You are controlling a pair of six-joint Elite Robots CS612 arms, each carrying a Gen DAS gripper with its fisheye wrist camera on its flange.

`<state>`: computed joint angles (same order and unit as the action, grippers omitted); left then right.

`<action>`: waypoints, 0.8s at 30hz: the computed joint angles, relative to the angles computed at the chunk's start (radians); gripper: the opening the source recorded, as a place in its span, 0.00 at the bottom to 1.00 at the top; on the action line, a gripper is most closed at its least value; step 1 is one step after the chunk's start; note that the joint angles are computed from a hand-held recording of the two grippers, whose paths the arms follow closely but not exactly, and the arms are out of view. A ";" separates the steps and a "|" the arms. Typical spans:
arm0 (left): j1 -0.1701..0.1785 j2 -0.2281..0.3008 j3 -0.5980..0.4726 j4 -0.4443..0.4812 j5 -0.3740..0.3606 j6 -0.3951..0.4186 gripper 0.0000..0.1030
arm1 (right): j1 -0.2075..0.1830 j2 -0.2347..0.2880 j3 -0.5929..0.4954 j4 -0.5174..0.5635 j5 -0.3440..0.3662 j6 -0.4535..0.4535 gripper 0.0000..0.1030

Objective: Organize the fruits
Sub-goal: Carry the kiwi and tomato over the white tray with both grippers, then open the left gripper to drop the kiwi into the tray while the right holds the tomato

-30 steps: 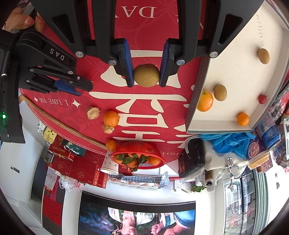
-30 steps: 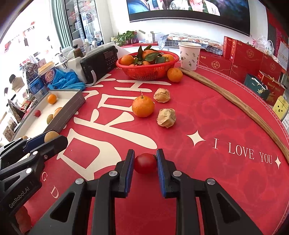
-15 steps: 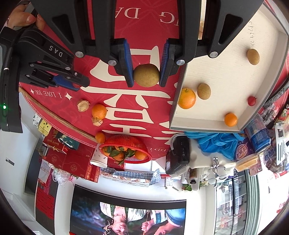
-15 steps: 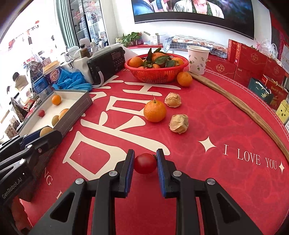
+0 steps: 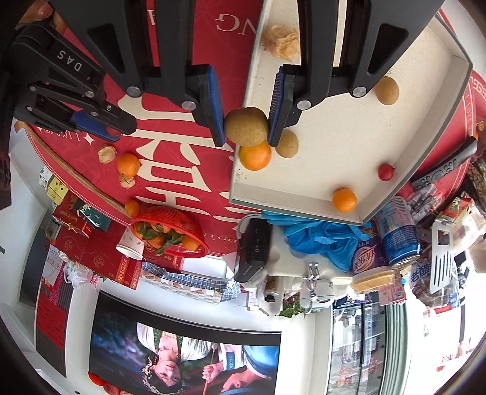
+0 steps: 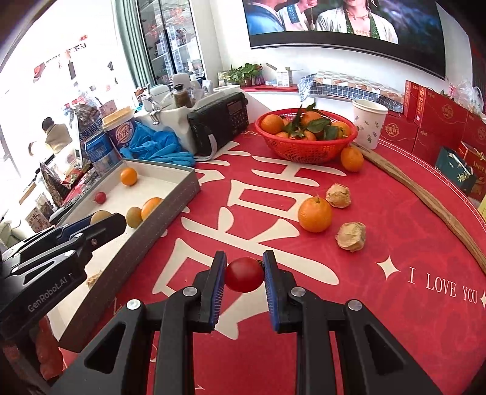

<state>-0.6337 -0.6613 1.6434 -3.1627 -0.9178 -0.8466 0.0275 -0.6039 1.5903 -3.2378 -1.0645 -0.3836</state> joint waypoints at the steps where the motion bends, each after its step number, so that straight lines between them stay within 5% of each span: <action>1: 0.003 -0.003 0.006 0.004 0.003 -0.015 0.30 | 0.006 -0.001 0.000 0.000 0.001 -0.007 0.25; 15: 0.043 -0.048 0.104 0.098 -0.018 -0.233 0.30 | 0.099 0.001 -0.078 0.224 0.096 -0.131 0.25; 24: 0.040 -0.059 0.131 0.085 -0.020 -0.222 0.30 | 0.132 -0.001 -0.066 0.246 0.012 -0.237 0.25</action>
